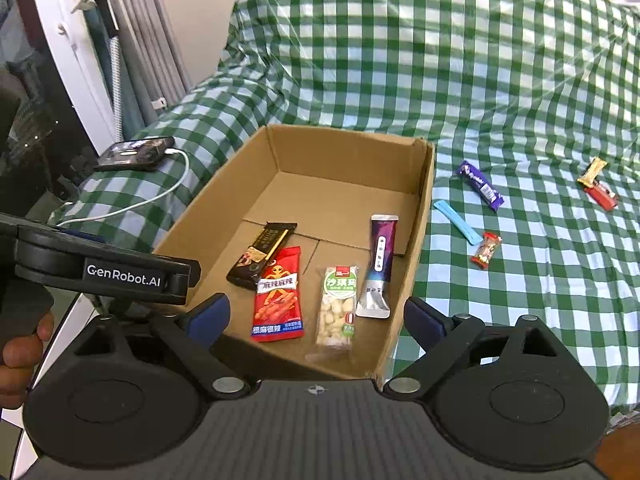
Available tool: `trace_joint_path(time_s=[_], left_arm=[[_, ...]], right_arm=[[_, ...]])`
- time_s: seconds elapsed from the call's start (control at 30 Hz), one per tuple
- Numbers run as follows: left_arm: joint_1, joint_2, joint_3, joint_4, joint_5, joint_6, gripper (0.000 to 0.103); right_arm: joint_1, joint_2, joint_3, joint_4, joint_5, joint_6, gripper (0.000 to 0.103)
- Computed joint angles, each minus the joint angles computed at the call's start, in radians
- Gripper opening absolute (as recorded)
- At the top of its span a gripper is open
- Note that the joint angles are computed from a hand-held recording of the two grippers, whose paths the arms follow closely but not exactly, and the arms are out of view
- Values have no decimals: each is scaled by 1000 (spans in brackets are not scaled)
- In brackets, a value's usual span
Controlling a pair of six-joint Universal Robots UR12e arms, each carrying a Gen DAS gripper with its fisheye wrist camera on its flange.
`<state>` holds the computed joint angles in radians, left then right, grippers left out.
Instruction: Organize snacks
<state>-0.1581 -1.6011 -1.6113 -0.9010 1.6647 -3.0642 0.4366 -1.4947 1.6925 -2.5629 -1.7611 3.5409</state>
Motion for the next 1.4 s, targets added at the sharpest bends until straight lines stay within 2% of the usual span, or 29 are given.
trace_joint_path(time_s=[0.23, 0.47, 1.4], left_arm=[[-10, 38, -32, 27, 1, 10, 103], [-16, 53, -42, 35, 2, 19, 103], [-22, 48, -35, 28, 13, 30, 103]], right_arm=[[23, -29, 29, -44, -51, 6, 96], [27, -48, 52, -67, -69, 16, 96], [21, -59, 65, -75, -65, 28, 97]])
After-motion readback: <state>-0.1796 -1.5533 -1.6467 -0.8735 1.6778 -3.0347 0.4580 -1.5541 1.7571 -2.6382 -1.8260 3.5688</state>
